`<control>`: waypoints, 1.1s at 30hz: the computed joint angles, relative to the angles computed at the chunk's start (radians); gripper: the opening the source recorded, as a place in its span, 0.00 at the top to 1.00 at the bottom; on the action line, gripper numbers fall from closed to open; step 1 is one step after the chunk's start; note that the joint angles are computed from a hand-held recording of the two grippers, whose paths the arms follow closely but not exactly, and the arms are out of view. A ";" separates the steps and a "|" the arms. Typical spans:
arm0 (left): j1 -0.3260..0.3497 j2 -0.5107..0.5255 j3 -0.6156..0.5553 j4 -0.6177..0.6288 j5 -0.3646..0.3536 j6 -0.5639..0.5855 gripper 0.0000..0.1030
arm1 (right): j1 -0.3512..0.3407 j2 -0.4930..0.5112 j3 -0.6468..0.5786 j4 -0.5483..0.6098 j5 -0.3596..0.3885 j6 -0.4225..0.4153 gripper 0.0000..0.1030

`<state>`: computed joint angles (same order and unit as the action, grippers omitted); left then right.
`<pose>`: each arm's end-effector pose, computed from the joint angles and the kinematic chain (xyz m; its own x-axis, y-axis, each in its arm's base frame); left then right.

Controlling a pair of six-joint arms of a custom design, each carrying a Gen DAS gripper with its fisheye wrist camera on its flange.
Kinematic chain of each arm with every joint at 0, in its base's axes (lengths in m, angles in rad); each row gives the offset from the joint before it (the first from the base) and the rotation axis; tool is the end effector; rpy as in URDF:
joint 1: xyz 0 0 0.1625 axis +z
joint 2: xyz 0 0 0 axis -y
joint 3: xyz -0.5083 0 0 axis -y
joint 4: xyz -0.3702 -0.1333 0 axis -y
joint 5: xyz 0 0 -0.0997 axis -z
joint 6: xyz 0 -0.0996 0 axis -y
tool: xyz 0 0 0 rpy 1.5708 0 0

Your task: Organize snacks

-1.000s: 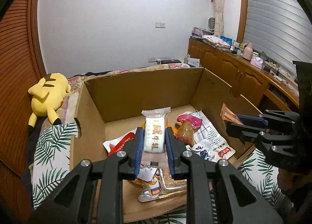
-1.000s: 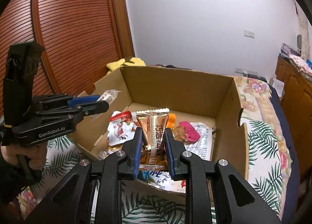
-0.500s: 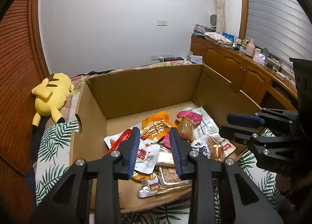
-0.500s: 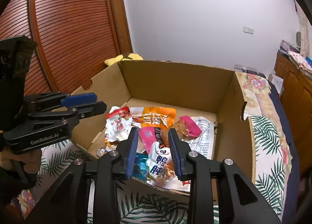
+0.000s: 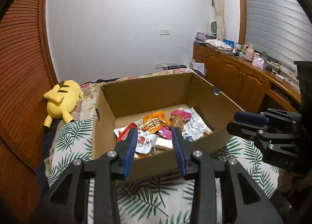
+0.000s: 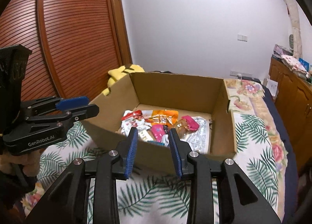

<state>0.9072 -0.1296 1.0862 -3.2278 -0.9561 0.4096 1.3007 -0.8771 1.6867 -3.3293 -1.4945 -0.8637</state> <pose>-0.3709 -0.7840 -0.0723 -0.6128 0.4328 -0.6611 0.7795 0.4687 -0.4156 -0.0561 -0.7307 0.3085 -0.7532 -0.2928 0.5891 -0.6421 0.5216 -0.5618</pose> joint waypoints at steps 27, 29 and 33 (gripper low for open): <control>-0.112 -0.092 0.420 -0.431 0.127 -0.024 0.15 | -0.032 -0.086 0.351 -0.464 0.004 0.011 0.00; -0.118 -0.090 0.434 -0.466 0.146 -0.020 0.14 | -0.032 -0.087 0.365 -0.491 -0.007 0.013 0.00; -0.132 -0.085 0.463 -0.522 0.153 -0.016 0.14 | -0.035 -0.091 0.392 -0.534 -0.010 0.011 0.00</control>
<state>0.7753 -0.2145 1.5493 -3.7496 -0.8027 0.3939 1.2659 -0.9679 2.0791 -3.8632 -1.5049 -0.8529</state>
